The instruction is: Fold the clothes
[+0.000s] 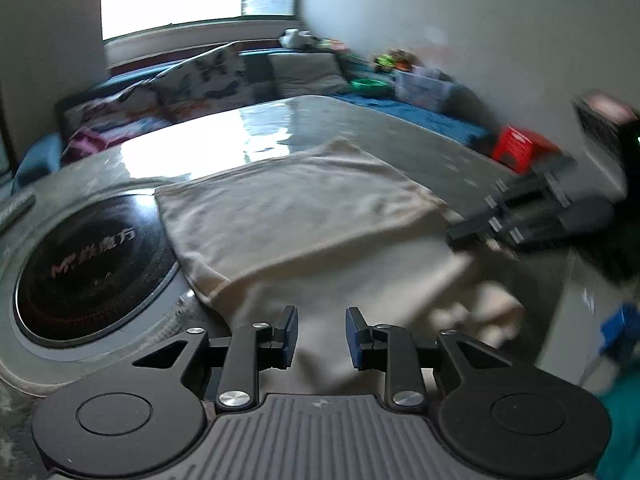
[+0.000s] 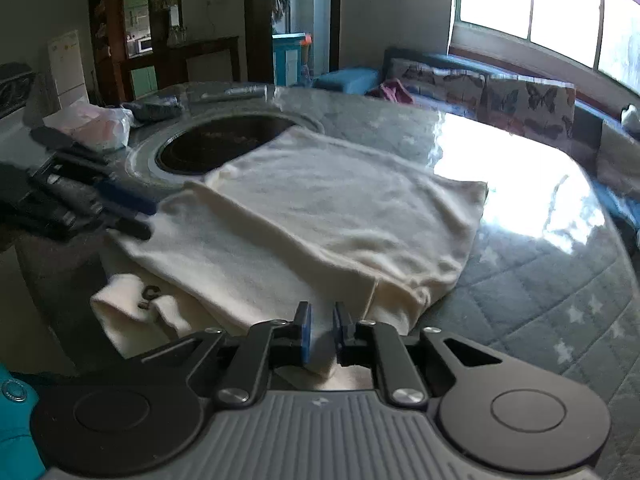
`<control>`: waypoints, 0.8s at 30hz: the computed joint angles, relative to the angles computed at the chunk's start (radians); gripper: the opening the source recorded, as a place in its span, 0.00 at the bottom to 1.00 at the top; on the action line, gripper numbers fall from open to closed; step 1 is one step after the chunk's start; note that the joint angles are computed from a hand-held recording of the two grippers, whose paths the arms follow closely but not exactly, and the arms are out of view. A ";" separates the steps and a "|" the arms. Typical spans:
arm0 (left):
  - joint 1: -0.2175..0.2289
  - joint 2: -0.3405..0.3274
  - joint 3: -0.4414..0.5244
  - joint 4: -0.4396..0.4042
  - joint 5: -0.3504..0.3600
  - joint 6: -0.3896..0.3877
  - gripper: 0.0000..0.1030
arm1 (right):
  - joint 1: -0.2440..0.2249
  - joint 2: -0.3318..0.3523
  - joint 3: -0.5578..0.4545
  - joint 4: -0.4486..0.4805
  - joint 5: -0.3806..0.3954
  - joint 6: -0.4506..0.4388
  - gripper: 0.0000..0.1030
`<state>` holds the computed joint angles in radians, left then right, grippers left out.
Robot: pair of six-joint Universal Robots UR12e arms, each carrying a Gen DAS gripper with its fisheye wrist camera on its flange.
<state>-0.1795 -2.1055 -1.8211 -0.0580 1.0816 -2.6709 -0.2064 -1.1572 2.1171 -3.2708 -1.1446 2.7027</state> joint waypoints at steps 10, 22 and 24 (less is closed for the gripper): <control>-0.024 0.043 -0.091 0.028 0.049 0.334 0.35 | -0.006 -0.013 0.006 0.023 0.018 -0.033 0.24; -0.039 -0.002 -0.087 0.143 0.011 0.403 0.16 | -0.019 -0.076 0.051 0.053 0.000 -0.171 0.36; -0.037 -0.007 -0.081 0.151 -0.003 0.389 0.10 | -0.022 -0.088 0.061 0.061 0.004 -0.213 0.41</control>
<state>-0.2163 -2.1125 -1.9025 0.0934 1.0783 -2.2819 -0.2284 -1.2448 2.1785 -3.2096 -1.1403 2.4900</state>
